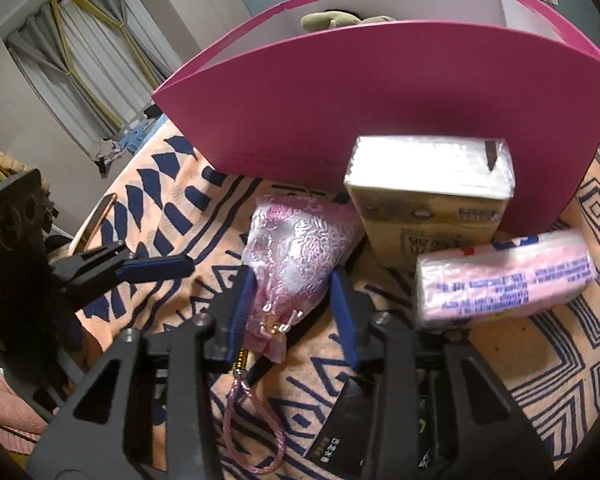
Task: Organize objects
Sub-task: 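Grasp the pink satin pouch with the right gripper and lift it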
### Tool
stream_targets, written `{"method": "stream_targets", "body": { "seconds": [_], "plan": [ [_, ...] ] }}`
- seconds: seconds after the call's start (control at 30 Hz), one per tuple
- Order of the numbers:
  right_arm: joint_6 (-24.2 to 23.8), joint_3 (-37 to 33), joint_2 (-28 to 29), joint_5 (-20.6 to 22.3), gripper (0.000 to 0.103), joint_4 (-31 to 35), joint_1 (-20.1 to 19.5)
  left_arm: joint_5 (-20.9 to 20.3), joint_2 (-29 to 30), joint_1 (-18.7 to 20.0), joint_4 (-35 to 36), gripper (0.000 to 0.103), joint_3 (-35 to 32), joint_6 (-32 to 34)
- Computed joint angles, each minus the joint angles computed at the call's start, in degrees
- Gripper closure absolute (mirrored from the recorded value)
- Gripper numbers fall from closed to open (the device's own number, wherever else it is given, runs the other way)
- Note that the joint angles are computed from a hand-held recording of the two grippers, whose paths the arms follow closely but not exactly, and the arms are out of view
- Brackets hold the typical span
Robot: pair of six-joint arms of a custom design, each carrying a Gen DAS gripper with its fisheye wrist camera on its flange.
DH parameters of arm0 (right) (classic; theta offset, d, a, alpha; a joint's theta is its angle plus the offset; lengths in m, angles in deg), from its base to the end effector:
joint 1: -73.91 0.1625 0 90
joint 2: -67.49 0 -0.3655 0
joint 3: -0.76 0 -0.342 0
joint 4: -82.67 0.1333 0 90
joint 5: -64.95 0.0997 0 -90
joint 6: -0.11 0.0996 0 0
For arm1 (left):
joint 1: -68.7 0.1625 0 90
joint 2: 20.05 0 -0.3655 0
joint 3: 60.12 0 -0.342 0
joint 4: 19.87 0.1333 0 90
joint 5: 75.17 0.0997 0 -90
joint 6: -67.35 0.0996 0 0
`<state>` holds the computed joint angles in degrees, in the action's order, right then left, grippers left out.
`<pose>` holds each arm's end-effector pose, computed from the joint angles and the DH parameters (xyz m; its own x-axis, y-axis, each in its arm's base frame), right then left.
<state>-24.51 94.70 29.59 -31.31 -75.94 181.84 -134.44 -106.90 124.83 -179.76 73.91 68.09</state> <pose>0.3007 -0.5316 0.0284 -0.7412 -0.6445 0.1874 -0.6702 0.7261 -0.1535 -0.0575 -0.4161 0.2361 -0.8170 0.3251 -0.4763 0.5247 0.7618 -0.3799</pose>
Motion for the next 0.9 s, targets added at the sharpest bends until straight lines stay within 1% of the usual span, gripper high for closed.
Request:
{"method": "stream_targets", "body": {
  "seconds": [0.1, 0.17, 0.23, 0.33, 0.4, 0.43, 0.5, 0.6, 0.77, 0.8, 0.9],
  "plan": [
    [-0.3, 0.3, -0.2, 0.5, 0.069, -0.2, -0.1, -1.1, 0.4, 0.2, 0.3, 0.019, -0.4, -0.2],
    [-0.2, 0.8, -0.7, 1.3, 0.081, -0.3, -0.2, -2.3, 0.6, 0.5, 0.8, 0.020, -0.8, -0.3],
    [-0.2, 1.3, -1.4, 2.9, 0.082, 0.1, -0.5, -4.1, 0.7, 0.9, 1.3, 0.025, -1.2, -0.2],
    [-0.2, 2.2, -2.0, 3.4, 0.082, -0.6, -0.5, -5.4, 1.0, 1.1, 2.1, 0.031, -1.6, -0.6],
    [-0.2, 2.7, -2.6, 4.8, 0.082, -0.5, -0.8, -6.6, 1.1, 1.5, 2.8, 0.039, -2.1, -1.1],
    [-0.1, 2.9, -2.9, 5.3, 0.082, -0.6, -0.8, -7.3, 1.2, 1.7, 3.2, 0.040, -2.4, -1.3],
    [-0.3, 3.5, -3.5, 5.8, 0.082, -1.1, -0.7, -8.1, 1.1, 1.7, 3.5, 0.049, -2.6, -1.5],
    [-0.6, 4.3, -4.3, 6.1, 0.082, -2.1, -0.3, -8.9, 0.3, 1.0, 3.5, 0.056, -2.4, -1.3],
    [-1.3, 5.8, -6.3, 7.3, 0.082, -3.4, 0.0, -8.4, -1.5, -1.4, 3.7, 0.059, -1.8, -0.7],
    [-1.4, 6.1, -6.8, 7.5, 0.082, -3.8, 0.2, -8.7, -2.5, -1.3, 3.6, 0.061, -1.5, 0.2],
    [-1.6, 6.3, -7.7, 8.4, 0.082, -4.4, 0.6, -8.9, -2.9, -2.4, 3.3, 0.062, -1.6, 0.5]
  ]
}}
